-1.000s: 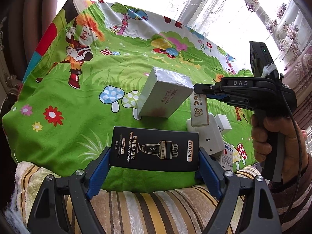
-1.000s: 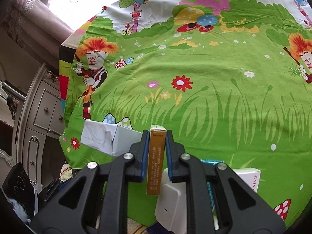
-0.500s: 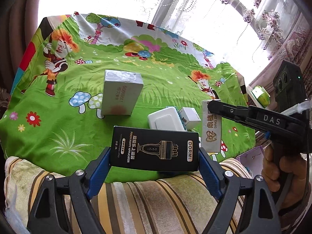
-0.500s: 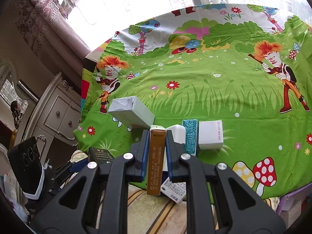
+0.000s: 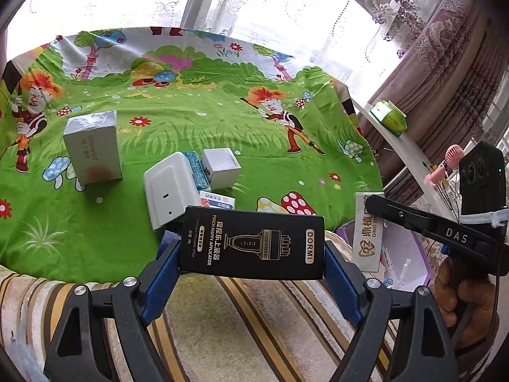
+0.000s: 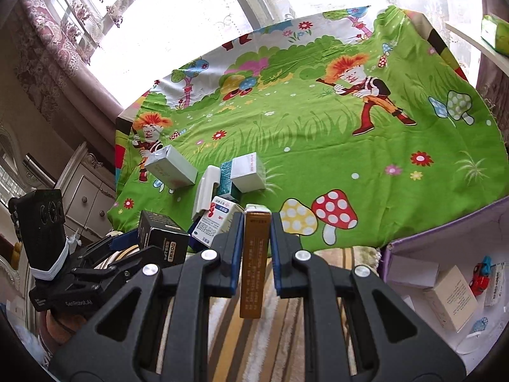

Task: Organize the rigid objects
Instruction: 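Carry both boxes over the storage box while the right tool opens to drop the tan box, then lower the black DORMI box into the storage box and open the left tool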

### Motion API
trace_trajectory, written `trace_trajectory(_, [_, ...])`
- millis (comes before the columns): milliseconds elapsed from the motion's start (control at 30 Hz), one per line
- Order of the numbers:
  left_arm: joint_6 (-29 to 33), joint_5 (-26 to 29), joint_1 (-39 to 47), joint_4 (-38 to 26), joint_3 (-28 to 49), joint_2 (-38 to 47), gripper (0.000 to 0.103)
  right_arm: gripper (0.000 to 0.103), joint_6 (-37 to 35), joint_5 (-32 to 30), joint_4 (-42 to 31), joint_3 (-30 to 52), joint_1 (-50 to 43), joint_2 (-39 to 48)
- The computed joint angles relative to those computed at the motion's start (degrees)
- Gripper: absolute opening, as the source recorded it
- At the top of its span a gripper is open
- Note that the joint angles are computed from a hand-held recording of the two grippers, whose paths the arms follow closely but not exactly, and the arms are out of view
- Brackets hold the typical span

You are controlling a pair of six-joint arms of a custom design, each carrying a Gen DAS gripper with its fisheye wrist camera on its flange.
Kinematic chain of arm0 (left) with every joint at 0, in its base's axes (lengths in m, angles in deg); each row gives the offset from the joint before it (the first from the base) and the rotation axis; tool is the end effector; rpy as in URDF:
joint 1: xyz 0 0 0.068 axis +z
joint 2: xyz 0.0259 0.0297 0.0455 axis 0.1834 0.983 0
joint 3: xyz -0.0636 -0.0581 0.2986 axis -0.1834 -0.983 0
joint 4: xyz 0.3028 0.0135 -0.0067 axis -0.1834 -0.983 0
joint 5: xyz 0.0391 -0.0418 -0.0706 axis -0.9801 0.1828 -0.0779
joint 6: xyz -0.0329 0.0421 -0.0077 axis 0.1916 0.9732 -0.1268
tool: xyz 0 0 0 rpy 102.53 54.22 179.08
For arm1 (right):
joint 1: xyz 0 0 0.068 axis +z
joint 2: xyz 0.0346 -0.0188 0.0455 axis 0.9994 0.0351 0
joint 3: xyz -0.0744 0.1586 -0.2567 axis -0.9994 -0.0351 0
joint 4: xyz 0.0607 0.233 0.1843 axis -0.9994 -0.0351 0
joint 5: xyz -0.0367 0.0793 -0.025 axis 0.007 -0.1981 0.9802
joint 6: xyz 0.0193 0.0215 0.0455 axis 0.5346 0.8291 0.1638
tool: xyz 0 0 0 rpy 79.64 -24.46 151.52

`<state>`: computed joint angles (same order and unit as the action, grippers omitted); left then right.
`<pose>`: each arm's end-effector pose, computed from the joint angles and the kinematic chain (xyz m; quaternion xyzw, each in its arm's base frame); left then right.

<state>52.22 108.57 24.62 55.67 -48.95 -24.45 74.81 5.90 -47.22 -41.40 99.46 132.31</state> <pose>0.1752 0.0279 0.1491 -0.0305 0.9299 -0.1699 0.3249 0.2440 0.0669 0.1641 -0.1456 0.9095 0.2699 0.2807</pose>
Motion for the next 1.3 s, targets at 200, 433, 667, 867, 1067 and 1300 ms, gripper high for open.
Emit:
trace_trajectory(200, [-6.86,-6.51,-14.82,1.28,0.11,-1.46,0.085,0.019,-7.63,-5.44,-4.88,-1.85,-16.34,-1.83])
trace_trajectory(433, [-12.50,-12.51,-29.55,4.06,1.71,1.82,0.085,0.019,-14.57,-8.26,-6.44,1.14,-32.52,5.16])
trace_trajectory(667, [-15.51,-15.61,-38.86,6.50,3.62,6.58,0.085,0.019,-15.36,-5.90,-2.92,5.39,-38.36,14.23])
trace_trajectory(867, [-16.90,-17.61,-43.91,7.74,5.19,10.16,0.085,0.019,-14.08,-3.80,1.85,8.55,-39.40,21.03])
trace_trajectory(1067, [-17.69,-19.18,-47.25,8.80,6.57,13.42,0.085,0.039,-13.54,-2.95,3.59,12.15,-39.65,26.55])
trace_trajectory(1300, [-18.13,-19.42,-49.07,9.50,8.20,16.69,0.085,0.059,-15.28,-3.22,3.21,10.43,-42.15,24.20])
